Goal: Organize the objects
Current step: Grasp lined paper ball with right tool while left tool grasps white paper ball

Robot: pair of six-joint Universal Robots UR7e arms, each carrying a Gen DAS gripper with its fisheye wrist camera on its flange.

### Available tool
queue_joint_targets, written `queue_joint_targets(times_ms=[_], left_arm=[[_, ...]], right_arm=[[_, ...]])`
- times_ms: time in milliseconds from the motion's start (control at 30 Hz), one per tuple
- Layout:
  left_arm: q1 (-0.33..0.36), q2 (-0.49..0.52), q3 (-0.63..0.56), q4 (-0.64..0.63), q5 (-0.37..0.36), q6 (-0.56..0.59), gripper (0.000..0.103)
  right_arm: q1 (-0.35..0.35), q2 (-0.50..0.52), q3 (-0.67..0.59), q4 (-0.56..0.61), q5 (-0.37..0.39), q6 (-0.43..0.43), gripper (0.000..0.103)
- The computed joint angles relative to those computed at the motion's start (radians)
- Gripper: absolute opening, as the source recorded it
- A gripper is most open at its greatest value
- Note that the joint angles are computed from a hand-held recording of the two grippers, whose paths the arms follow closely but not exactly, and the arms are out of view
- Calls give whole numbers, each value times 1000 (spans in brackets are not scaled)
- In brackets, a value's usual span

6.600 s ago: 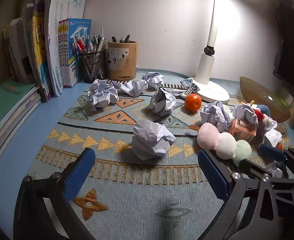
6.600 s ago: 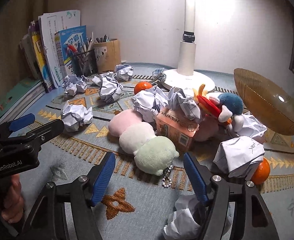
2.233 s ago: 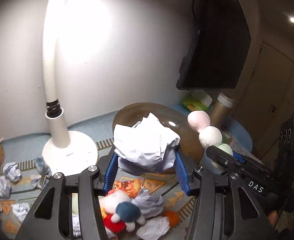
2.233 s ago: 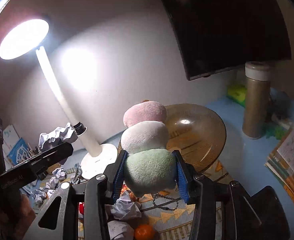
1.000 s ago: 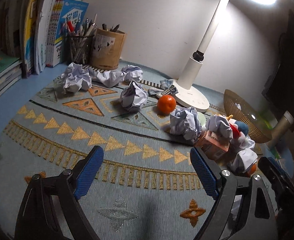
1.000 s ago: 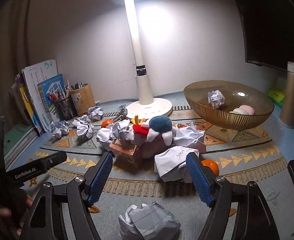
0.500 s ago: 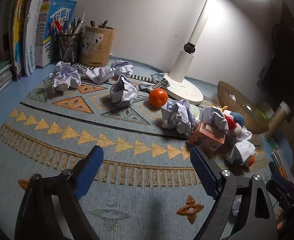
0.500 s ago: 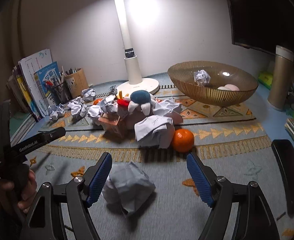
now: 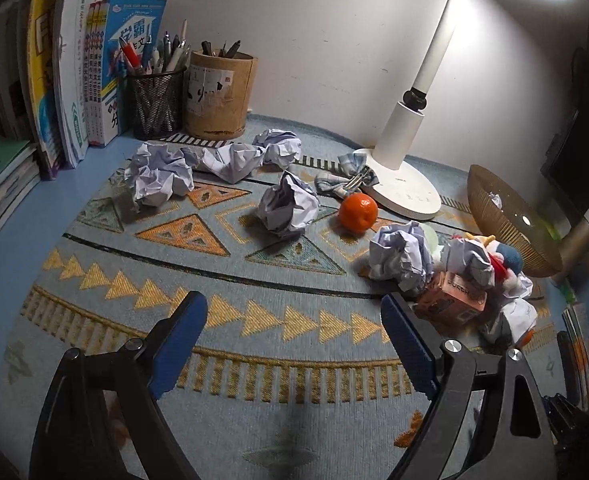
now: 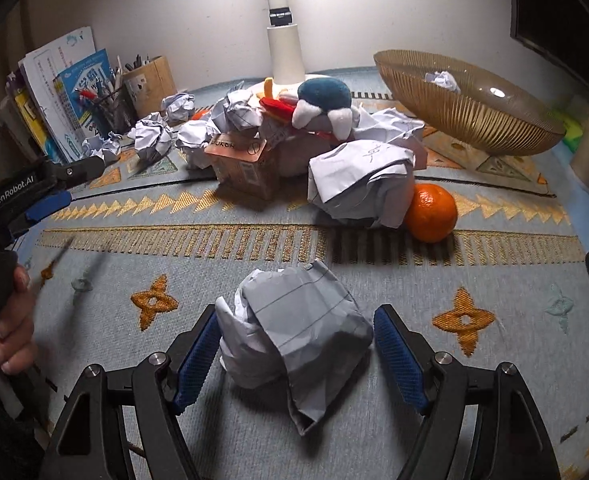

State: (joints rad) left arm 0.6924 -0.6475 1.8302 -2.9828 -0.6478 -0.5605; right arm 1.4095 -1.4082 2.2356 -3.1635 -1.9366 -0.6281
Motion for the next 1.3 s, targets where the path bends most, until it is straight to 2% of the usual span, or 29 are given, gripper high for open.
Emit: queue_joint_targets(times_ms=[67,167,233,333,467,500,567,633,733,867,933,1000,1133,1300], left_arm=[[20,20,-53,31,22,49,88],[49,67,-148,58,59,152,88],[74,90,-201,35,47,209,88],[112,119,-287,105,28,213,88],[141,155,-333,108,2,204,85],[142,164,-337,106,8,203,81],[144,170,-343,115,-8,209,54],[139,170,-334,105,-5,218,50],[119,137,-276,65,-19,223,49],[66,66,-145,26,-41,142,49],[36,49,-88,4,-39,92,49],[14,39,-37,-41,-53,50,49],[-21,56,9,-105,-19,12,49],[-48,61,45,-120,23,-51,49]], right_arm=[[14,30,-20,-6,8,-31,57],[25,46,-58,71,97,-34,57],[47,81,-81,77,92,-39,57],[58,109,-99,84,124,-46,57],[84,162,-130,51,88,-67,57],[86,170,-140,53,83,-67,57],[83,182,-158,72,86,-65,58],[77,183,-172,111,100,-53,58],[60,159,-179,167,143,-41,69],[44,108,-148,179,157,-65,75],[34,88,-136,203,167,-61,81],[26,69,-118,218,167,-57,82],[25,67,-93,183,152,-68,82],[44,91,-85,97,132,-79,82]])
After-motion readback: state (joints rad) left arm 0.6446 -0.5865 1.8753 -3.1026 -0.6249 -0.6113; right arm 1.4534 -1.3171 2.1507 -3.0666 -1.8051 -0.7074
